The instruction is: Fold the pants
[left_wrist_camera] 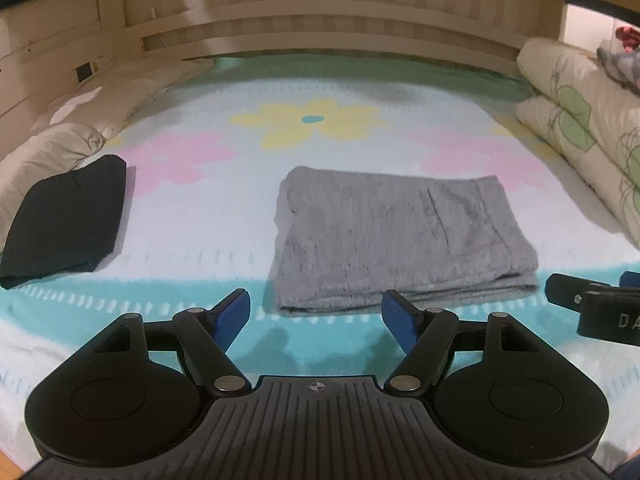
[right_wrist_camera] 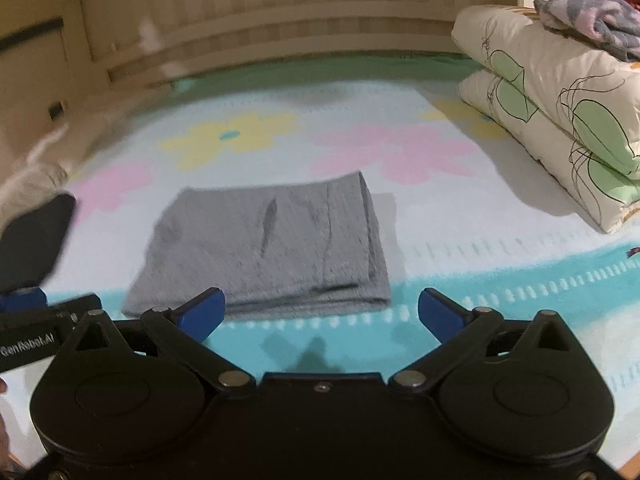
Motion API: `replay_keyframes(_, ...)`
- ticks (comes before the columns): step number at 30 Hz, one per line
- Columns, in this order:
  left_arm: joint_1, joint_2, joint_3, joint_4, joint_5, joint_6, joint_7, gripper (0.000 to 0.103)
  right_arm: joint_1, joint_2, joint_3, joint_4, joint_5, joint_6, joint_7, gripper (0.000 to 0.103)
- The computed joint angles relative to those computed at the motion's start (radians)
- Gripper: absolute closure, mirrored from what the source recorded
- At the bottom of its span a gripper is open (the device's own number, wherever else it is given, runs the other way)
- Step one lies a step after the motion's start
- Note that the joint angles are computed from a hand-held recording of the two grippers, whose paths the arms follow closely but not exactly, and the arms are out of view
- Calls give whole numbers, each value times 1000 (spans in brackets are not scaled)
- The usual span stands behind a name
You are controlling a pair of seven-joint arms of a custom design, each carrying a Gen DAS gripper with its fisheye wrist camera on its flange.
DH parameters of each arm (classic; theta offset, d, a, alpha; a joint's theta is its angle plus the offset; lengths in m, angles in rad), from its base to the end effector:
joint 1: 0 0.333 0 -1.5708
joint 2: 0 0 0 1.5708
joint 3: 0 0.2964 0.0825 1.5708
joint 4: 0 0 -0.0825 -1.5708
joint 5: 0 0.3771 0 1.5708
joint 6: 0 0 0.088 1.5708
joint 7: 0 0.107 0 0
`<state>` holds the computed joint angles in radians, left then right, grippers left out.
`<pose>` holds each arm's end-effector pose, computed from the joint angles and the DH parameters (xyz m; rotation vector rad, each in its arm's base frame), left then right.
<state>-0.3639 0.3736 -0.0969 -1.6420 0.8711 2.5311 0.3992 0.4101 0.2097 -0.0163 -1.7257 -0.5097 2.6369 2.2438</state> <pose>0.6166 -0.3060 0.4392 -1.8367 1.6171 -0.6501 0.6037 0.2652 0.5204 -1.8271 1.6824 -0.7223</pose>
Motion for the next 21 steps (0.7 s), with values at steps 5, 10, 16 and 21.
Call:
replay_keyframes(5,7,0,-5,-6,-29,6,22,32,-13,32,24,37,93,-67,-93,0)
replay_keyframes(10,6,1,-5,-4,-31,6,35,32,-18,36,23,36,200,-74,-133,0)
replay_keyframes(16,-1,8,-5,5,-35,-8,46,32,28,11,-22,8,7,-32,21,0)
replay_keyframes(21,-1,5,-3,0,-35,-13,47,32,34,13,-20,15,-97,-44,78,0)
